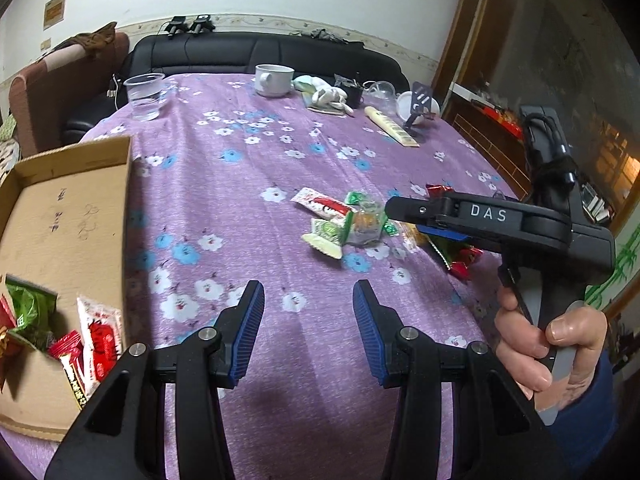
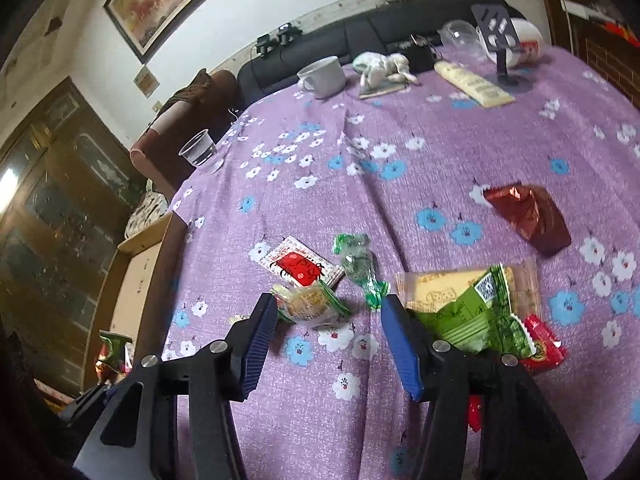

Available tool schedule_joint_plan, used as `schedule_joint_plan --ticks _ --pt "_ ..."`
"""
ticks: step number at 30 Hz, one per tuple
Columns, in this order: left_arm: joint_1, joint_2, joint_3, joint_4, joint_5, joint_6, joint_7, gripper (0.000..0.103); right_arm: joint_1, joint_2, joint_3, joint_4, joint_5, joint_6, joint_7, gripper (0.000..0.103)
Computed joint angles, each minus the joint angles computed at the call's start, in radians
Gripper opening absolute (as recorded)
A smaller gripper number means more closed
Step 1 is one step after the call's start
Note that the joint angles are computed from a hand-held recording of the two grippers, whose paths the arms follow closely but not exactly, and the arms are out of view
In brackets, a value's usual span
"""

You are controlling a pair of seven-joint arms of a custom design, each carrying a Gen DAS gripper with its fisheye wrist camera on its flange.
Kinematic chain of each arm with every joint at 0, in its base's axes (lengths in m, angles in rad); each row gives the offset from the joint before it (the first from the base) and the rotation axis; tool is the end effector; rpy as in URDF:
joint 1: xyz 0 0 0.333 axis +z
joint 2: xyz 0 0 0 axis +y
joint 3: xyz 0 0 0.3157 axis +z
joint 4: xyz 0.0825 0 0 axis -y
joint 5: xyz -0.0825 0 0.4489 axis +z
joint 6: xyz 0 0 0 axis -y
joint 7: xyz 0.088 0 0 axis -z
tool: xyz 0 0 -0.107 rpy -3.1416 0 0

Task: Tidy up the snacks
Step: 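Move both tools back over the remaining snack pile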

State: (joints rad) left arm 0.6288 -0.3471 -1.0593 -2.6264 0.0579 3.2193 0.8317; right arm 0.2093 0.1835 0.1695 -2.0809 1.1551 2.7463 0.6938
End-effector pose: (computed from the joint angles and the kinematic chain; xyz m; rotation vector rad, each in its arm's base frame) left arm 0.4680 -0.2109 0.3464 -1.9270 1.6522 -0.9020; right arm 0.6171 0.2042 0.3330 -1.8513 1.4342 0.0126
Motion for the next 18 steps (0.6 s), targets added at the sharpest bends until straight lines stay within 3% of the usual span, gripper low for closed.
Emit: schedule_joint_plan --ticks 5,12,18 --pt "0.018 0.004 -0.02 0.014 0.017 -0.014 -0.007 0.044 -0.002 0.003 -0.005 0.002 -0.006 -0.008 0.014 0.057" --pt "-0.004 0.016 0.01 0.006 0.035 -0.017 -0.031 0.044 0.019 0.024 0.008 -0.004 -0.144 0.065 0.084 0.054" --pt "-0.03 0.02 0.044 -0.003 0.035 -0.014 -0.038 0.044 0.017 0.04 0.039 -0.013 -0.269 0.093 0.112 0.029"
